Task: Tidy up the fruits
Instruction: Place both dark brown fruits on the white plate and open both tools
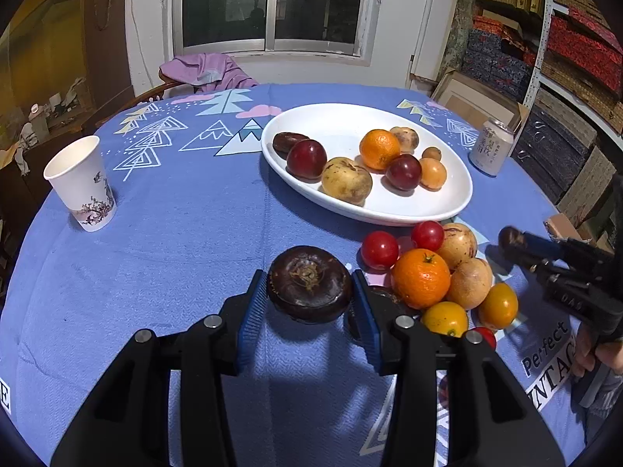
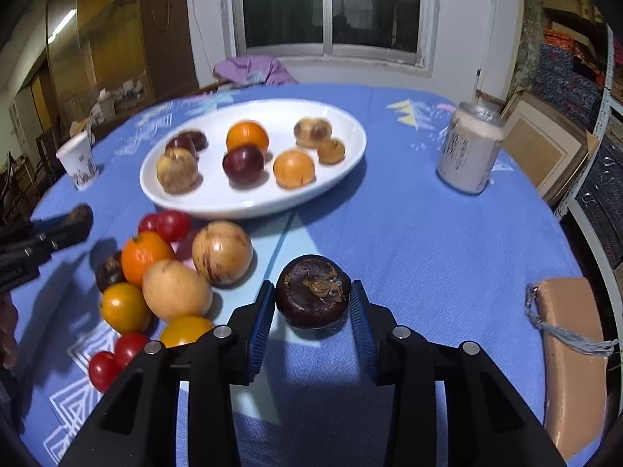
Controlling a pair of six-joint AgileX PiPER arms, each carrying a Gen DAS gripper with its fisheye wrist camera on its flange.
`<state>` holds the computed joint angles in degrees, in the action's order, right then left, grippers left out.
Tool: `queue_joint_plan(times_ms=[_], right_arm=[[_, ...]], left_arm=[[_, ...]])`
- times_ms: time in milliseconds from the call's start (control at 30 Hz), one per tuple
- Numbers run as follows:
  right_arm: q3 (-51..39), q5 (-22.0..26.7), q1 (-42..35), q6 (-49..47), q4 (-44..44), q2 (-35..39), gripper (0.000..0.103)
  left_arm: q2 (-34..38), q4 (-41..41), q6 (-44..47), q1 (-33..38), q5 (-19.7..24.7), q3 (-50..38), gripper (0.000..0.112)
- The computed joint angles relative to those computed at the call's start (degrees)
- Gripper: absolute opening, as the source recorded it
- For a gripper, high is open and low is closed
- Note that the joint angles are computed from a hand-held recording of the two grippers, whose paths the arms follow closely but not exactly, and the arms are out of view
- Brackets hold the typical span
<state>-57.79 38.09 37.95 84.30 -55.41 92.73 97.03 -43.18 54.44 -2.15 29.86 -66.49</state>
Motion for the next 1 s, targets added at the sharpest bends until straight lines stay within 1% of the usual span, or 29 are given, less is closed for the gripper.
queue_joint_plan(times_ms=[67,133,200,267,300,333,433,533,633,767,800,833,867,900,933,1000], right_arm=[[1.43,-0.80,0.11,3.58,-2.88,-2.80,0.040],[1.30,-1.92,-0.51,4.11,-3.56,-4.57,0.040],[-0.71,-3.47,-1.99,1.24,-1.51,-5.33,0.040],[-4.47,-4.24,-3.57,-3.56,2.06,-4.36,0.040],[-6.79,-4.38,-4.38,-6.29,3.97,-3.33,0.040],[-9.88,-4.31,-5.35,-10.01,6.61,-1.68,0.040],[-17.48,-4.11,-7.48,-17.22,12.13,3.49,0.040],[-22.55,-6.57,-10.41,-25.00,20.72,8.45,0.040],[-25.08,-6.65,-11.23,-29.09,23.90,12.20,0.040],[-26.09,-6.12,-11.69,-33.51,27.37,14.73,0.041],[-26.36,-5.91,-11.92,-34.53,28.48,15.10,0.041],[-26.72,-5.73,-12.22,-36.07,30.30,15.42,0.041],[-26.68,-5.99,-12.44,-37.14,31.70,15.55,0.043],[-26.69,-6.25,-12.77,-38.05,32.96,15.56,0.051],[-26.22,-6.54,-12.83,-37.37,32.88,15.13,0.055],[-24.74,-7.37,-12.62,-34.97,30.82,13.64,0.058]], left_arm=[[0.35,0.71,-1.39,-0.21,0.78,-1.31,0.043],[1.00,2.90,-4.49,-0.85,1.48,-3.81,0.043],[2.01,7.04,-9.72,-2.20,1.55,-7.65,0.043],[3.81,9.95,-14.18,-3.27,3.13,-12.92,0.043],[5.15,11.41,-16.65,-3.94,4.13,-16.07,0.043],[6.31,12.82,-18.92,-4.72,4.52,-18.54,0.043],[11.03,18.59,-26.63,-7.62,5.35,-26.57,0.043],[16.69,23.49,-32.38,-9.93,8.59,-34.68,0.043],[23.32,28.76,-36.73,-12.18,12.04,-43.42,0.043],[30.80,29.24,-39.23,-12.75,16.75,-53.74,0.044],[31.69,28.86,-39.44,-12.72,17.04,-54.93,0.046],[31.87,27.78,-38.88,-12.61,16.63,-55.01,0.055],[31.96,26.67,-38.24,-12.40,16.77,-55.11,0.059],[31.70,25.92,-37.89,-12.27,16.71,-54.77,0.068],[30.68,25.49,-37.66,-12.18,15.49,-53.03,0.074],[28.63,24.76,-36.85,-11.89,13.66,-49.95,0.078]])
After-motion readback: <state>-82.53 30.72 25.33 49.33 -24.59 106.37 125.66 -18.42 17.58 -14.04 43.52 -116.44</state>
